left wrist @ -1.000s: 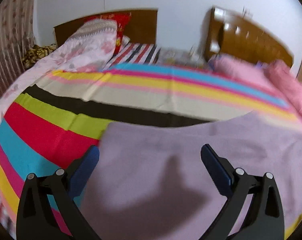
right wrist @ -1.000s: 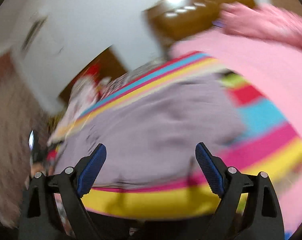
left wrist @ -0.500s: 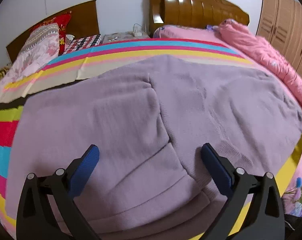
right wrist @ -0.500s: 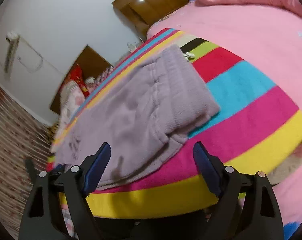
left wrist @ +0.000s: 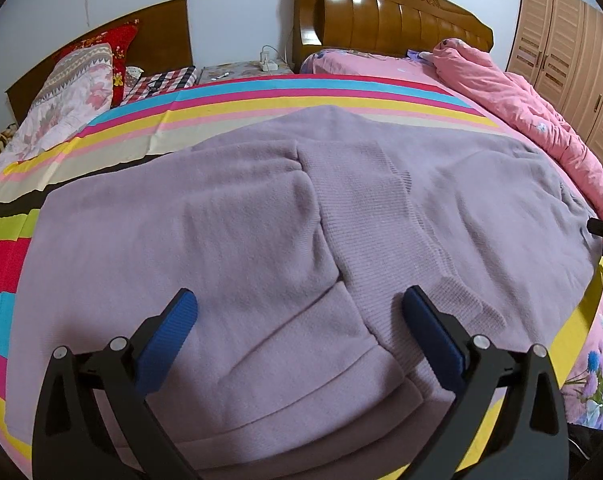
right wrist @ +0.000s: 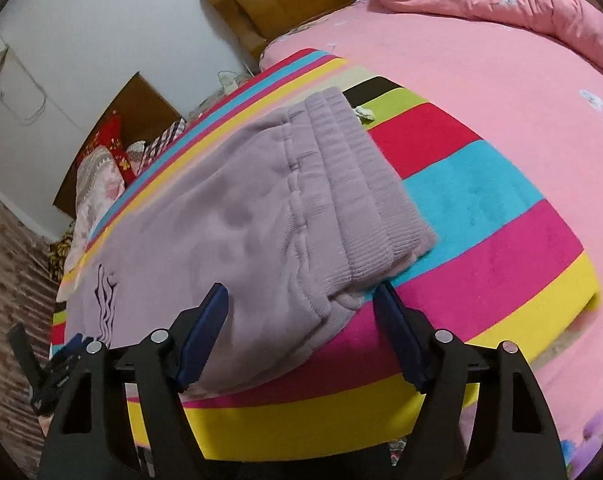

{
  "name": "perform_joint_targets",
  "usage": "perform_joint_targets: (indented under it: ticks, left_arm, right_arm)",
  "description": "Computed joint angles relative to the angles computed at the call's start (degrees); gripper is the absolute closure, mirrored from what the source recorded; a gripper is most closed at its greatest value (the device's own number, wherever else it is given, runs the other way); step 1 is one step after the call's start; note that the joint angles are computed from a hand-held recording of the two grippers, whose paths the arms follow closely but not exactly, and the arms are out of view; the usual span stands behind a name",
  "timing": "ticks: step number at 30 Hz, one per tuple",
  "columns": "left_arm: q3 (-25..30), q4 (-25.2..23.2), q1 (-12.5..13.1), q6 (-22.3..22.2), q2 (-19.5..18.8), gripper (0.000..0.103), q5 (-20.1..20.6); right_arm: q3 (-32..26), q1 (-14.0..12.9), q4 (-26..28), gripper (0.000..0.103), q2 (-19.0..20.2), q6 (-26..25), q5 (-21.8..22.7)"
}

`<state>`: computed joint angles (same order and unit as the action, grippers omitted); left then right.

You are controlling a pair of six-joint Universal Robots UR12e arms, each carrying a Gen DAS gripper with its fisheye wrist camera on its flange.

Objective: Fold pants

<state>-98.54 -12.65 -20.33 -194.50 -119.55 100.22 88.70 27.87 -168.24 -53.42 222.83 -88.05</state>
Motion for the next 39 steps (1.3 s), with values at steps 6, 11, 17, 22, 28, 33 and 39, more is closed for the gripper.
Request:
perform_joint_targets:
  ticks: [6,11,17,22,28,33,39]
  left_arm:
    - [0.0,0.1,0.0,0.0,0.0,0.001,-0.1]
    - [-0.4,0.5,0.1,0.1,0.2,0.001,-0.5]
    - [-0.7,1.0,0.4,0.2,0.4,0.001,-1.2]
    - [-0.8,0.9,0.4,0.2,0.5,0.001,-1.2]
    - [-5.3,8.8,1.7,-2.8,3.9,0.004,-4.4]
    - [-13.4,20.3,5.2,-12.6,10.4,0.004,-0.4]
    - [-20.8,27.2,9.5,-19.7,14.3,0.003,-5.6]
  right_arm:
    - [-2.6,-1.4,6.8,0.024,0.2,-1.8,9.1]
    - [-2.3,-1.4,2.5,0.024,0.9,1.6,6.4]
    - [-1.9,-0.2,1.5,0.047,1.0,2.8,1.4]
    - [3.5,-2.3,-18.0,0.069,2.5,13.0,9.0]
    - [-5.3,3.7,-17.7,0.075,2.5,-3.8,-7.8]
    - [-24.1,11.9,-11.8,0.075,10.3,-32.5,-14.3]
    - [-39.1,19.4,2.1,0.076,21.3,-61.9,-16.1]
